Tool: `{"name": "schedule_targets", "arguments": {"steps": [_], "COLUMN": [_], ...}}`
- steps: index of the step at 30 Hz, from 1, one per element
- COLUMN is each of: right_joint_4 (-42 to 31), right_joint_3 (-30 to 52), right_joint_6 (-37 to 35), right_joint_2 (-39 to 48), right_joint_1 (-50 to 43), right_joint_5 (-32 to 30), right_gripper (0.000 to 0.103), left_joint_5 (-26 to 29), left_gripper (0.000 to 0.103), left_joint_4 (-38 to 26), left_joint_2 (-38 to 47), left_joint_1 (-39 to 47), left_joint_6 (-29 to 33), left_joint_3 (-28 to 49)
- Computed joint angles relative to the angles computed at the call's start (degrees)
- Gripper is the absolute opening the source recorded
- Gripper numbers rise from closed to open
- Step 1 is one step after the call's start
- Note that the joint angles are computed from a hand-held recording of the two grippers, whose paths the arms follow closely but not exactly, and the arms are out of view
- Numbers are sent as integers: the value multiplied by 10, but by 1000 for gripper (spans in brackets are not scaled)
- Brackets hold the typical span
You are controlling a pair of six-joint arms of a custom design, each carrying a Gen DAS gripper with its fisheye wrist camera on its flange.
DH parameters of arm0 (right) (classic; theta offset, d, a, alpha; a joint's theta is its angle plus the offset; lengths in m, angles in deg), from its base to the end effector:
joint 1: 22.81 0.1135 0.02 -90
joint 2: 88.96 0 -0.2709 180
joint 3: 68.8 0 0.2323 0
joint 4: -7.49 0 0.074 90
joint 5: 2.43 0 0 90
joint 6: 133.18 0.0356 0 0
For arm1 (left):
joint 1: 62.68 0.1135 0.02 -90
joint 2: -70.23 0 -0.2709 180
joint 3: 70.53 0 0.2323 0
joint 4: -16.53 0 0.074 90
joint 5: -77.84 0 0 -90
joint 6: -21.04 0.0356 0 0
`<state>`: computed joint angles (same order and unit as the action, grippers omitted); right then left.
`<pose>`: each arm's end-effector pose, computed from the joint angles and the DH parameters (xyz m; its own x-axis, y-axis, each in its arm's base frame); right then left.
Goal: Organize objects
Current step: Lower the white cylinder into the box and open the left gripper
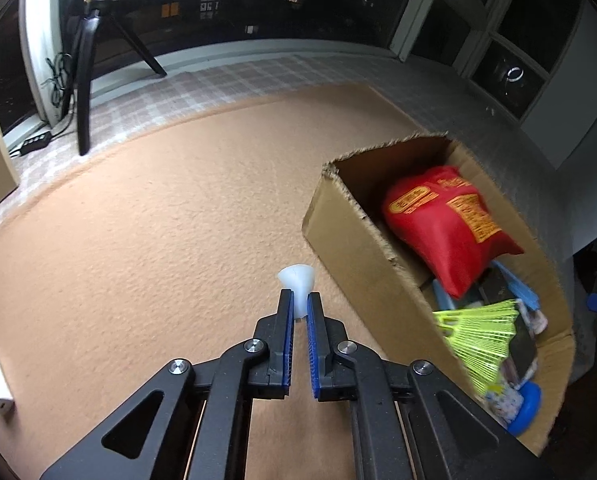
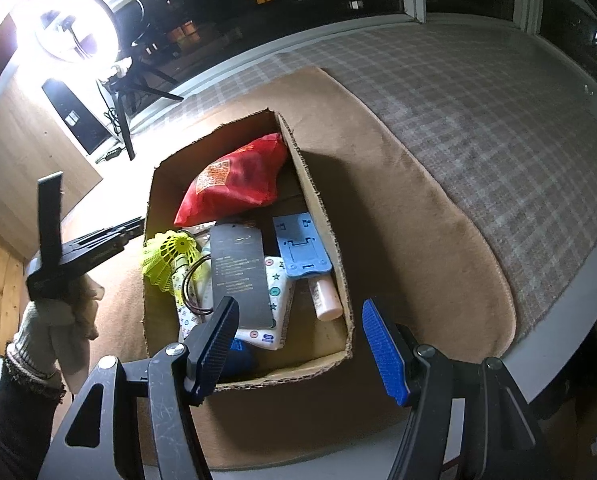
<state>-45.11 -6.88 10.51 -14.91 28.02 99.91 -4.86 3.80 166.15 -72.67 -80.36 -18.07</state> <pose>0.1443 0.1651 0.2268 -0.9021 0.1391 -0.4085 0.0459 0.9722 0.2296 0.2724 -0.0526 0.1323 -0.8499 -0.0494 -0.5246 0.0752 0.9740 -0.2135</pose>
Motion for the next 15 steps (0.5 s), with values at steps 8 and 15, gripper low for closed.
{"name": "schedule_targets", "arguments": {"steps": [8,15], "right_joint_4": [6,-6], "right_joint_3": [7,5], "right_joint_6": [1,9], "right_joint_2": [7,-6], "right_joint_1": [16,24], "right_joint_5": [3,9], "right_gripper": [60,60], "left_joint_5": [-3,-13], "left_gripper": [6,6], "left_joint_4": [-35,-45], "left_joint_2": [-82,-79], "left_joint_1": [-21,-58], "left_joint_6": [-17,-37], "left_joint_3": [-5,26]}}
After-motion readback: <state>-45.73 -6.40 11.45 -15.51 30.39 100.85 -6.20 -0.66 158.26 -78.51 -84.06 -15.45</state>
